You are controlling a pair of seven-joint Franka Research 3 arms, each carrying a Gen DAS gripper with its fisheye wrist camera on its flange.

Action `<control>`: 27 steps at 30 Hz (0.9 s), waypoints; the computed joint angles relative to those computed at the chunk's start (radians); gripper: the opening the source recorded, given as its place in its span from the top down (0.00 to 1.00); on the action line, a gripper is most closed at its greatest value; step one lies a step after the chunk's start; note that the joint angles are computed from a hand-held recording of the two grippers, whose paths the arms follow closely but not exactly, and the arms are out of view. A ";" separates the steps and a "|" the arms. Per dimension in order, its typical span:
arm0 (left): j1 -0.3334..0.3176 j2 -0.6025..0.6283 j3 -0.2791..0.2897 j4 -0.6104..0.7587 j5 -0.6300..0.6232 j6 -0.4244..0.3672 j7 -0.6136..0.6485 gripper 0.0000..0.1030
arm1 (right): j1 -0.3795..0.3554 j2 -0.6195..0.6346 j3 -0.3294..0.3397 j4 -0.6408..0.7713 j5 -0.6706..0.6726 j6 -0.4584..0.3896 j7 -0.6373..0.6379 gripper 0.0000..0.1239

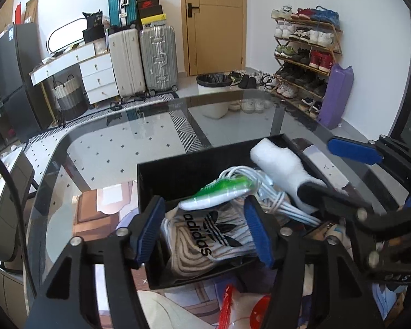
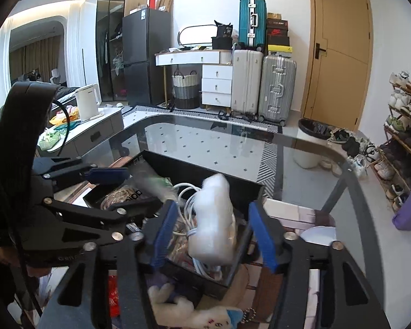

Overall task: Organize soft objects
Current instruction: 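Drop the green packet into the black box with the left tool while the right tool drops the foam in, then grasp the white plush doll with the right tool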

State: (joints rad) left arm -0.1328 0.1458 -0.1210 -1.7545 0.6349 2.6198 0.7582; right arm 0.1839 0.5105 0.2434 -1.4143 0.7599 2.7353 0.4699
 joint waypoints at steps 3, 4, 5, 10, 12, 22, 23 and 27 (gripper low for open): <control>-0.002 -0.017 0.001 -0.011 0.015 0.008 -0.011 0.30 | -0.024 -0.031 0.022 -0.045 0.055 0.035 -0.034 0.27; -0.004 -0.024 0.001 -0.016 0.026 0.007 -0.020 0.22 | -0.028 -0.042 0.021 -0.060 0.067 0.039 -0.038 0.25; -0.005 -0.032 0.002 -0.025 0.043 0.010 -0.038 0.19 | -0.030 -0.051 0.017 -0.070 0.073 0.037 -0.039 0.23; 0.003 -0.059 -0.009 -0.055 0.034 0.018 -0.040 0.13 | -0.043 -0.096 0.002 -0.123 0.115 0.018 -0.050 0.18; 0.002 -0.072 -0.011 -0.069 0.050 0.008 -0.066 0.07 | -0.045 -0.111 -0.013 -0.137 0.117 -0.014 -0.040 0.18; 0.025 -0.175 -0.034 -0.199 0.045 0.025 -0.143 0.00 | -0.042 -0.190 -0.065 -0.244 0.163 -0.085 -0.029 0.17; 0.028 -0.184 -0.037 -0.210 0.046 0.029 -0.148 0.00 | -0.043 -0.194 -0.071 -0.251 0.164 -0.097 -0.023 0.17; 0.037 -0.212 -0.048 -0.250 0.041 0.029 -0.172 0.00 | -0.038 -0.205 -0.086 -0.275 0.162 -0.108 -0.007 0.17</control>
State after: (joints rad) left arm -0.0961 -0.0665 -0.1687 -2.0042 0.6760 2.6487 0.5864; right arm 0.1460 0.3054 0.1577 -1.6891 0.9215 2.6270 0.4632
